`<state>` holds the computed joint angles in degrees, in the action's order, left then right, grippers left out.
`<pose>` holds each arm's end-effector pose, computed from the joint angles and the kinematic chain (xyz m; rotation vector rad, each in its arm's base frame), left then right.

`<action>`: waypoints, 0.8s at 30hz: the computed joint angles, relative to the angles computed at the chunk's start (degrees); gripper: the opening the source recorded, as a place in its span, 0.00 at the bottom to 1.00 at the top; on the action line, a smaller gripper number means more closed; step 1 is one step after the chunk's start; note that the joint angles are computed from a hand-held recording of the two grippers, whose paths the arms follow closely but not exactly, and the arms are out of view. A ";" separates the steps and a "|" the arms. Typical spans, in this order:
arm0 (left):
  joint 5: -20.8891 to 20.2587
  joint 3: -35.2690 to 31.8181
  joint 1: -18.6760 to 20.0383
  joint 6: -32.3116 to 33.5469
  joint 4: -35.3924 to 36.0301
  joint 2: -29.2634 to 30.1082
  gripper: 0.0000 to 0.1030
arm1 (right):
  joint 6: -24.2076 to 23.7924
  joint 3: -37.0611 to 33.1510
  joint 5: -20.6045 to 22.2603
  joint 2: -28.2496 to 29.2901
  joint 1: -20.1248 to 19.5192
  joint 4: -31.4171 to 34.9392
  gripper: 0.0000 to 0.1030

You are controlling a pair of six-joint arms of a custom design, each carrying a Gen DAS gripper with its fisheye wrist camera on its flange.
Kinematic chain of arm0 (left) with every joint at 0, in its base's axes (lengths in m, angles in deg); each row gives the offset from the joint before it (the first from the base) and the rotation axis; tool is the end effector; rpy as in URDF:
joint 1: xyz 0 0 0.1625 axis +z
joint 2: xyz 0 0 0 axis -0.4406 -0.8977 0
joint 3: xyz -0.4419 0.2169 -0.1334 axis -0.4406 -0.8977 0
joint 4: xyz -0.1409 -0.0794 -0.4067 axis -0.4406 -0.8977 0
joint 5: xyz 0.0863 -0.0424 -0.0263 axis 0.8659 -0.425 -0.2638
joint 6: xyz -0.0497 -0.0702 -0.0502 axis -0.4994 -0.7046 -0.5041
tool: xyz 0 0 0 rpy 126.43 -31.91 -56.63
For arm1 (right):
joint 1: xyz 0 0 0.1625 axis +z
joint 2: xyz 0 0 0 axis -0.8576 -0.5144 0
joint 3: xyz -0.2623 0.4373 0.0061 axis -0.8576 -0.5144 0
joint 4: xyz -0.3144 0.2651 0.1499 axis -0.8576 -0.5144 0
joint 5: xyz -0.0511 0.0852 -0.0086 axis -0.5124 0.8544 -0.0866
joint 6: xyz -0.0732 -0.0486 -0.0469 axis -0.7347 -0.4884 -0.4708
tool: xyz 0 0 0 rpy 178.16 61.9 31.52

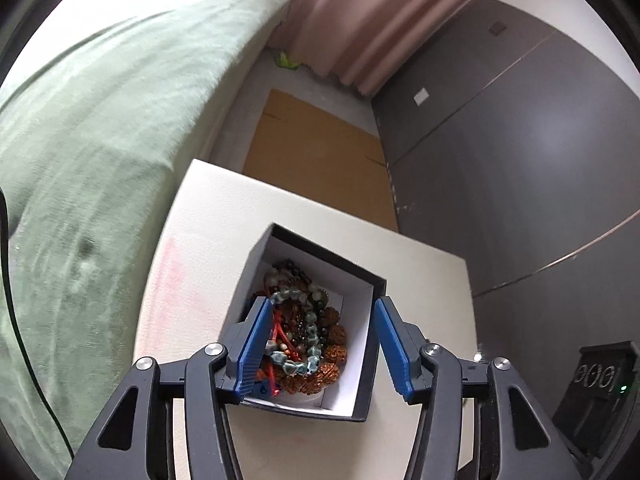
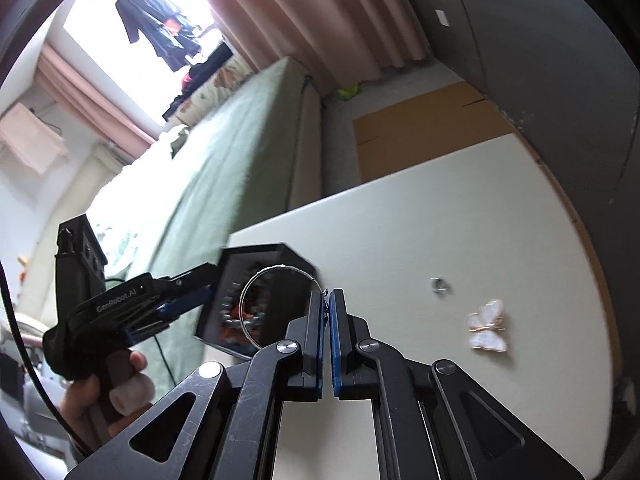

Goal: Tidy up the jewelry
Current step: 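Carry both bracelets into the black box and open both tools, then move the left tool to the small silver ring and close on it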

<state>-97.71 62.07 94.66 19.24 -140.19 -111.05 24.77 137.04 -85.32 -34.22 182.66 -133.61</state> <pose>-0.0008 -0.4759 0.4303 0.0246 2.7879 -0.7581 0.4143 -0.4542 0.0030 0.2002 -2.8532 0.8531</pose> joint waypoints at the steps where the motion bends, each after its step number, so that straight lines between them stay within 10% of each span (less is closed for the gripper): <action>1: -0.19 -0.04 0.02 0.03 0.00 -0.49 0.53 | 0.15 -0.36 0.71 0.54 0.07 -0.65 0.04; 14: 0.22 -1.87 1.60 0.59 -0.62 -3.18 0.53 | 1.02 -7.35 10.61 8.05 -0.94 -7.47 0.06; 15: 0.03 -1.96 1.82 0.55 -0.63 -3.20 0.53 | 1.06 -8.36 9.76 8.29 -0.76 -5.17 0.11; 17: 0.01 -2.11 1.96 0.59 -0.35 -3.33 0.53 | 1.85 -9.22 8.11 8.44 -0.53 -2.02 0.51; 24: 0.08 -1.87 1.56 0.76 -0.18 -3.57 0.53 | 2.68 -6.60 3.24 6.55 0.04 -4.19 0.53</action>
<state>-97.63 60.20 96.22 19.99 -140.37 -114.62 27.45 130.44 -82.08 -27.67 182.70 -137.79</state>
